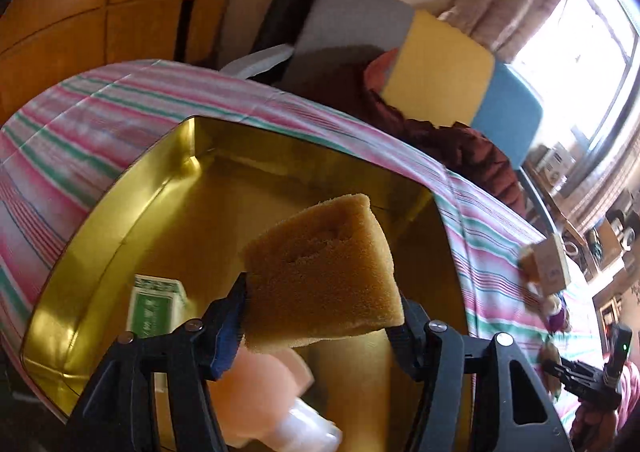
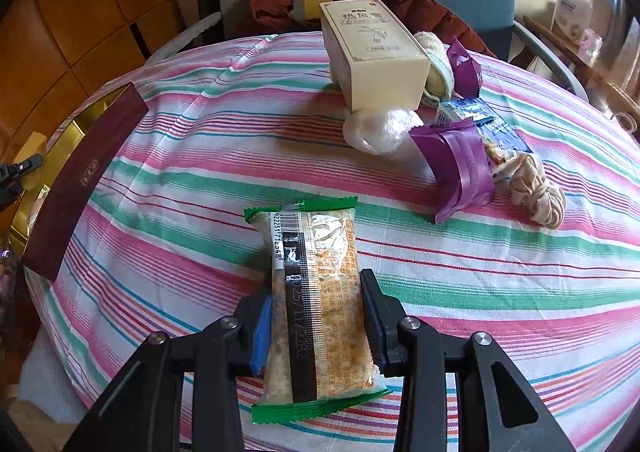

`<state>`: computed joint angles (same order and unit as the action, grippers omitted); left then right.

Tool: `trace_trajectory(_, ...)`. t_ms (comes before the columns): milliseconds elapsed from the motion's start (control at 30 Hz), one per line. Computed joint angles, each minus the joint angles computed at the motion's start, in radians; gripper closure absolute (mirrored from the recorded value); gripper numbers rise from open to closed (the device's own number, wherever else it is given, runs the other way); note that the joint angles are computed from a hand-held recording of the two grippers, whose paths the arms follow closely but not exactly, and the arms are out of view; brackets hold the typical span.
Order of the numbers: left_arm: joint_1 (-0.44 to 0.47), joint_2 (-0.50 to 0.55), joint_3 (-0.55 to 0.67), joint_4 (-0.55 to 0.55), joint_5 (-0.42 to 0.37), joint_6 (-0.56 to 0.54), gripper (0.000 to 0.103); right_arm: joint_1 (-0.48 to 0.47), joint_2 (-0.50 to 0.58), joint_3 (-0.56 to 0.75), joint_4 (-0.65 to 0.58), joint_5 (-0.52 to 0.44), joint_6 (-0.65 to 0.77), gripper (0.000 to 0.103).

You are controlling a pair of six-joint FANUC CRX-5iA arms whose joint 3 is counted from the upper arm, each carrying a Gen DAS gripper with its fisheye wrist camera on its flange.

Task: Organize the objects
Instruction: 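Carry the sponge and cracker packet to the gold tray and release both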

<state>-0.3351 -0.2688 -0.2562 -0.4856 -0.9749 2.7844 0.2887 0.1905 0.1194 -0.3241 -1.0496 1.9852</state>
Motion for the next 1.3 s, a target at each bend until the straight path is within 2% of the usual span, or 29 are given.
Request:
trace_trajectory(100, 0.054, -0.014, -0.026, 0.029, -0.008, 0.021, 0.035, 0.014, -0.001, -0.004, 0.025, 0.007, -0.039, 0.063)
trace_trajectory(233, 0.123, -0.073, -0.096, 0.094, 0.051, 0.009, 0.031, 0.039, -0.010, -0.022, 0.067, 0.022, -0.064, 0.063)
trace_trajectory(400, 0.107, -0.090, -0.101, 0.050, 0.030, 0.055, 0.021, 0.064, -0.006, -0.021, 0.102, 0.018, -0.101, 0.063)
trace_trajectory(467, 0.104, -0.087, -0.090, 0.033, 0.009, 0.055, 0.021, 0.075, -0.008, -0.022, 0.107, 0.017, -0.113, 0.063)
trace_trajectory(533, 0.077, -0.089, -0.074, -0.010, -0.022, 0.097, 0.021, 0.092, -0.021, -0.033, 0.111, 0.022, -0.129, 0.064)
trace_trajectory(600, 0.068, -0.121, -0.088, -0.026, -0.020, 0.150, 0.021, 0.113, -0.047, -0.056, 0.103, 0.036, -0.124, 0.064)
trace_trajectory(700, 0.026, -0.166, -0.099, -0.082, -0.035, 0.309, 0.021, 0.180, -0.114, -0.127, 0.145, 0.104, -0.122, 0.064)
trace_trajectory(800, 0.029, -0.173, -0.090, -0.070, -0.051, 0.361, 0.021, 0.250, -0.177, -0.177, 0.170, 0.158, -0.113, 0.064)
trace_trajectory(900, 0.021, -0.155, -0.057, -0.078, -0.089, 0.340, 0.021, 0.296, -0.206, -0.162, 0.126, 0.155, -0.097, 0.064)
trace_trajectory(1000, -0.004, -0.144, -0.028, -0.110, -0.127, 0.340, 0.021, 0.325, -0.204, -0.103, 0.025, 0.106, -0.070, 0.064)
trace_trajectory(1100, -0.007, -0.147, -0.020, -0.114, -0.130, 0.337, 0.021, 0.373, -0.184, -0.051, -0.037, 0.069, -0.062, 0.064)
trace_trajectory(1300, 0.013, -0.160, -0.019, -0.096, -0.128, 0.313, 0.021, 0.491, -0.114, 0.030, -0.043, 0.027, -0.081, 0.064)
